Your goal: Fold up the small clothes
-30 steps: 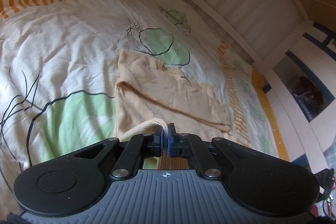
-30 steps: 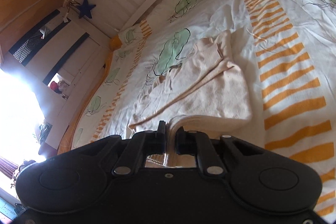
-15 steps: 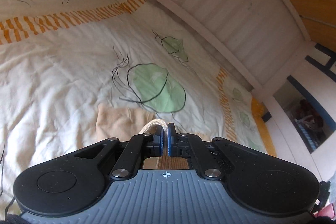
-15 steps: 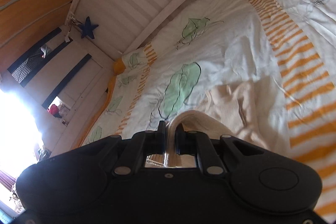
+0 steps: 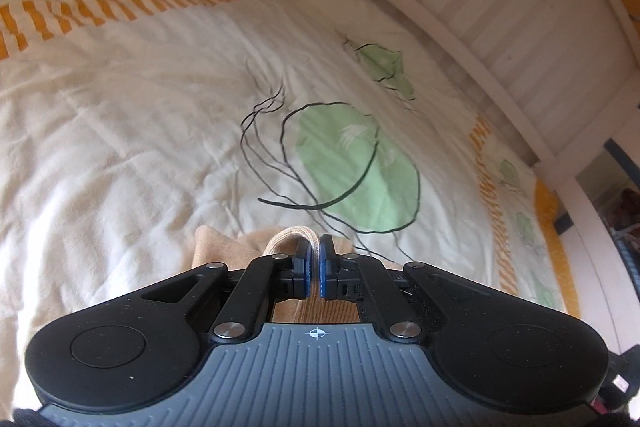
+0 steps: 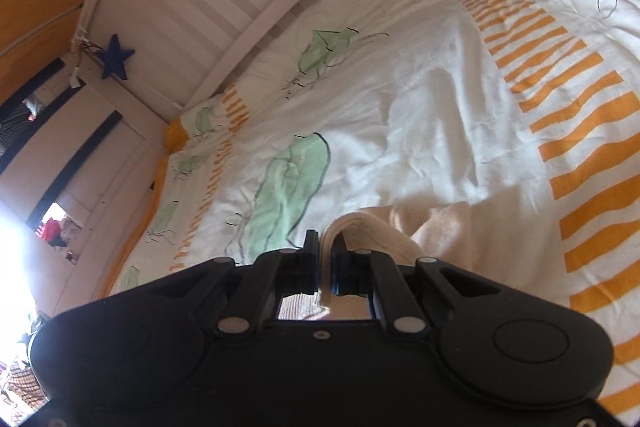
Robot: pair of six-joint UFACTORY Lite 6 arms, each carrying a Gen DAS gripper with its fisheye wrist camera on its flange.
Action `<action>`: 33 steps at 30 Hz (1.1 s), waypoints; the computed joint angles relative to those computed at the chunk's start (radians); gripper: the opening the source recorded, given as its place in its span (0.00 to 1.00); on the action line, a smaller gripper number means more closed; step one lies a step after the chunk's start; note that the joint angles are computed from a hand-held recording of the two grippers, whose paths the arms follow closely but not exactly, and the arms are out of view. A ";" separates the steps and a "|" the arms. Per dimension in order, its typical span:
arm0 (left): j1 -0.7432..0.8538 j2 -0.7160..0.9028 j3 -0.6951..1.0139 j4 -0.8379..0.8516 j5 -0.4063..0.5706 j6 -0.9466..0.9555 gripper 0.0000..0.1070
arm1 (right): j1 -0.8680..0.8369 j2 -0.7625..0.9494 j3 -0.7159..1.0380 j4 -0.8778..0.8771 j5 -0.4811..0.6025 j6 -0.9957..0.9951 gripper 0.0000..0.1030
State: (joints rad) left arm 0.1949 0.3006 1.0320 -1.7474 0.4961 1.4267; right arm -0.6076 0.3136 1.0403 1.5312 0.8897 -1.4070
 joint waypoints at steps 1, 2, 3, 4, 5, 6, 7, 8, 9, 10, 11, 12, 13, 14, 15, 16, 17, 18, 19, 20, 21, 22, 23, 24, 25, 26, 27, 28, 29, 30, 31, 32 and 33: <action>-0.003 0.028 0.022 -0.010 -0.006 -0.001 0.03 | 0.008 0.022 0.014 0.004 -0.013 -0.003 0.13; -0.002 0.049 0.036 -0.025 -0.007 0.008 0.03 | 0.017 0.045 0.031 0.008 -0.028 -0.005 0.13; -0.003 0.071 0.057 -0.027 -0.011 0.003 0.03 | 0.025 0.068 0.049 0.014 -0.040 -0.007 0.13; -0.004 0.091 0.075 -0.028 -0.015 0.002 0.03 | 0.030 0.089 0.065 0.021 -0.050 -0.007 0.13; -0.008 0.113 0.097 -0.026 -0.025 -0.003 0.03 | 0.033 0.104 0.076 0.027 -0.058 -0.006 0.13; -0.014 0.134 0.121 -0.019 -0.036 -0.014 0.03 | 0.041 0.130 0.100 0.033 -0.070 0.002 0.13; -0.018 0.157 0.145 -0.002 -0.045 -0.030 0.03 | 0.046 0.150 0.117 0.037 -0.080 0.006 0.13; -0.021 0.178 0.165 0.018 -0.053 -0.050 0.04 | 0.051 0.170 0.133 0.039 -0.090 0.010 0.13; -0.020 0.202 0.186 0.048 -0.053 -0.081 0.04 | 0.059 0.192 0.153 0.036 -0.103 0.018 0.13; -0.019 0.223 0.202 0.066 -0.052 -0.105 0.04 | 0.065 0.205 0.162 0.034 -0.116 0.022 0.14; -0.016 0.242 0.215 0.074 -0.051 -0.123 0.04 | 0.072 0.218 0.171 0.036 -0.129 0.024 0.16; -0.010 0.259 0.224 0.072 -0.045 -0.126 0.04 | 0.077 0.231 0.178 0.038 -0.139 0.024 0.19; -0.001 0.278 0.236 0.079 -0.031 -0.138 0.05 | 0.080 0.241 0.183 0.038 -0.147 0.023 0.19; 0.009 0.296 0.250 0.098 -0.016 -0.160 0.08 | 0.083 0.250 0.187 0.040 -0.156 0.021 0.19; 0.021 0.311 0.262 0.115 0.000 -0.176 0.12 | 0.083 0.258 0.190 0.044 -0.159 0.019 0.19; 0.028 0.317 0.267 0.120 0.004 -0.179 0.23 | 0.081 0.263 0.191 0.045 -0.158 0.018 0.19; 0.032 0.313 0.261 0.094 0.003 -0.145 0.32 | 0.080 0.269 0.195 0.047 -0.158 0.018 0.19; 0.037 0.302 0.247 0.058 0.000 -0.096 0.38 | 0.081 0.268 0.193 0.054 -0.166 0.012 0.21; 0.041 0.287 0.232 0.030 -0.007 -0.058 0.51 | 0.079 0.263 0.186 0.067 -0.168 -0.003 0.23; 0.047 0.273 0.219 0.008 -0.002 -0.029 0.61 | 0.077 0.257 0.177 0.088 -0.167 -0.026 0.30; 0.057 0.259 0.207 0.002 0.013 -0.017 0.64 | 0.073 0.248 0.168 0.107 -0.169 -0.048 0.43; 0.065 0.239 0.192 0.002 0.020 -0.018 0.68 | 0.069 0.235 0.154 0.133 -0.172 -0.075 0.50; 0.070 0.207 0.165 -0.001 0.020 -0.010 0.69 | 0.065 0.216 0.135 0.170 -0.177 -0.113 0.65; 0.069 0.169 0.135 -0.009 0.010 0.008 0.70 | 0.061 0.194 0.114 0.203 -0.183 -0.147 0.72; 0.068 0.122 0.093 -0.029 0.003 0.050 0.72 | 0.056 0.171 0.095 0.224 -0.187 -0.175 0.72; 0.065 0.073 0.050 -0.040 -0.004 0.091 0.75 | 0.051 0.145 0.076 0.234 -0.193 -0.196 0.72; 0.059 0.021 0.008 -0.040 -0.016 0.124 0.77 | 0.045 0.115 0.052 0.241 -0.196 -0.220 0.72; 0.051 -0.027 -0.032 -0.035 -0.027 0.150 0.80 | 0.039 0.086 0.029 0.240 -0.196 -0.236 0.72; 0.045 -0.082 -0.077 -0.018 -0.034 0.167 0.84 | 0.033 0.054 0.003 0.236 -0.192 -0.251 0.72; 0.036 -0.132 -0.122 -0.006 -0.039 0.185 0.85 | 0.028 0.015 -0.030 0.229 -0.188 -0.269 0.72; 0.029 -0.180 -0.169 -0.001 -0.041 0.205 0.85 | 0.028 -0.019 -0.058 0.218 -0.189 -0.281 0.73; 0.020 -0.222 -0.209 0.012 -0.048 0.216 0.85 | 0.034 -0.056 -0.088 0.203 -0.196 -0.293 0.74; 0.004 -0.257 -0.250 0.016 -0.060 0.240 0.85 | 0.041 -0.090 -0.116 0.183 -0.205 -0.301 0.75</action>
State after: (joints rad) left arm 0.1990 0.0435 0.7824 -1.7309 0.4360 1.6663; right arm -0.5668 0.2236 0.9239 1.7146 0.6848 -1.7084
